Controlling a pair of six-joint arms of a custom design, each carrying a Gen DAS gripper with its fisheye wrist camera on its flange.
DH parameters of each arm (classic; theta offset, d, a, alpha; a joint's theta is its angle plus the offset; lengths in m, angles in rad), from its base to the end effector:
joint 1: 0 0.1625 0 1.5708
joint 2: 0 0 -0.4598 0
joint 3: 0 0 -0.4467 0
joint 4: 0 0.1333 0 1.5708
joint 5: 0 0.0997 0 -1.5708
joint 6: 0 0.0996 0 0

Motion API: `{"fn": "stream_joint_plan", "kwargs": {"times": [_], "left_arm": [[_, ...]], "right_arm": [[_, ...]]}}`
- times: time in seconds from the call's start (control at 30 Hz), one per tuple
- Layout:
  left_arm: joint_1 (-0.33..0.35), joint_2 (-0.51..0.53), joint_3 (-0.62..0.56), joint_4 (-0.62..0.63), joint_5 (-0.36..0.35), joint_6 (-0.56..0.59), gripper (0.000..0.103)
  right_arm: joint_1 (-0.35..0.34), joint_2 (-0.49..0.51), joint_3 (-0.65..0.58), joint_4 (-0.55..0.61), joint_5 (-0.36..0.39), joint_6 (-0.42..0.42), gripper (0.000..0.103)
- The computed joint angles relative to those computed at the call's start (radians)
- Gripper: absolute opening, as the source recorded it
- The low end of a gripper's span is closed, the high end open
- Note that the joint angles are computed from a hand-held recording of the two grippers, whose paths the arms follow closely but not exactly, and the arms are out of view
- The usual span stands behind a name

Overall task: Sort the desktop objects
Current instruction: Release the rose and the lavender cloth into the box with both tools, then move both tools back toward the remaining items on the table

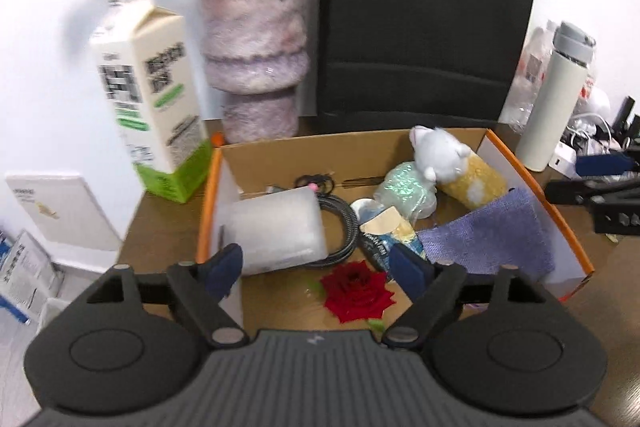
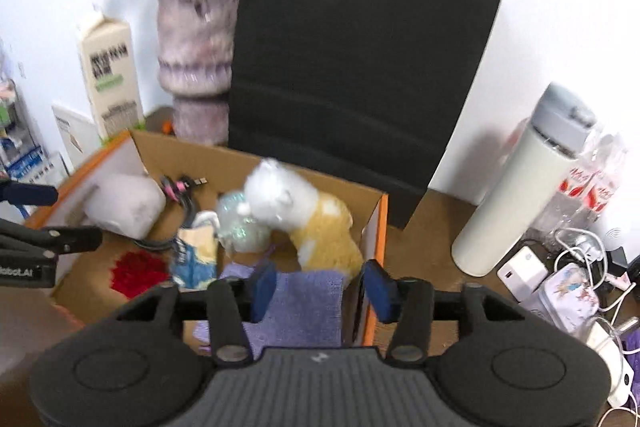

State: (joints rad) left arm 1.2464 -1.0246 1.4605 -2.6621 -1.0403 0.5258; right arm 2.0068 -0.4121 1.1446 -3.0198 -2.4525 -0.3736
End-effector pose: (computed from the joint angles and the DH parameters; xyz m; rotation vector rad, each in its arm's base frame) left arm -0.0730 -0.7933 0.3594 0.8050 2.3272 -0.7624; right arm 0.4187 -0.7650 0.0657 0.4984 -2.1289 0.8374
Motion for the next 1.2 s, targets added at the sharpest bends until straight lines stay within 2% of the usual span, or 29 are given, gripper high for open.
{"fn": "stream_joint_plan", "kwargs": {"times": [0.17, 0.23, 0.33, 0.47, 0.6, 0.7, 0.77, 0.87, 1.0, 1.1, 1.2], "left_arm": [[-0.01, -0.071, 0.092, -0.055, 0.021, -0.032, 0.098], [-0.012, -0.106, 0.154, -0.11, 0.037, -0.016, 0.098], [-0.006, -0.168, 0.254, -0.161, 0.023, -0.011, 0.1], [0.016, -0.266, 0.405, -0.233, -0.043, -0.043, 0.102], [0.034, -0.367, 0.562, -0.246, -0.106, -0.08, 0.103], [0.035, -0.43, 0.66, -0.236, -0.142, -0.05, 0.103], [0.029, -0.45, 0.698, -0.246, -0.151, -0.046, 0.103], [0.012, -0.449, 0.721, -0.276, -0.162, -0.015, 0.103], [-0.019, -0.418, 0.735, -0.341, -0.14, -0.002, 0.102], [-0.021, -0.403, 0.744, -0.369, -0.168, 0.032, 0.102], [-0.035, -0.355, 0.726, -0.435, -0.135, 0.053, 0.102]], "right_arm": [[0.007, -0.077, 0.132, -0.023, 0.07, 0.057, 0.052], [0.01, -0.098, 0.2, -0.088, 0.085, 0.076, 0.052], [0.019, -0.122, 0.32, -0.274, 0.11, 0.024, 0.053], [0.033, -0.149, 0.497, -0.531, 0.142, -0.026, 0.061], [0.056, -0.138, 0.635, -0.721, 0.102, 0.014, 0.063], [0.079, -0.106, 0.71, -0.863, 0.06, -0.002, 0.064], [0.081, -0.111, 0.757, -0.877, 0.075, 0.018, 0.064], [0.088, -0.107, 0.783, -0.857, 0.042, 0.043, 0.064], [0.088, -0.102, 0.795, -0.848, 0.041, 0.056, 0.064], [0.084, -0.102, 0.8, -0.883, 0.064, 0.038, 0.064], [0.069, -0.116, 0.804, -0.894, 0.086, 0.041, 0.061]]}}
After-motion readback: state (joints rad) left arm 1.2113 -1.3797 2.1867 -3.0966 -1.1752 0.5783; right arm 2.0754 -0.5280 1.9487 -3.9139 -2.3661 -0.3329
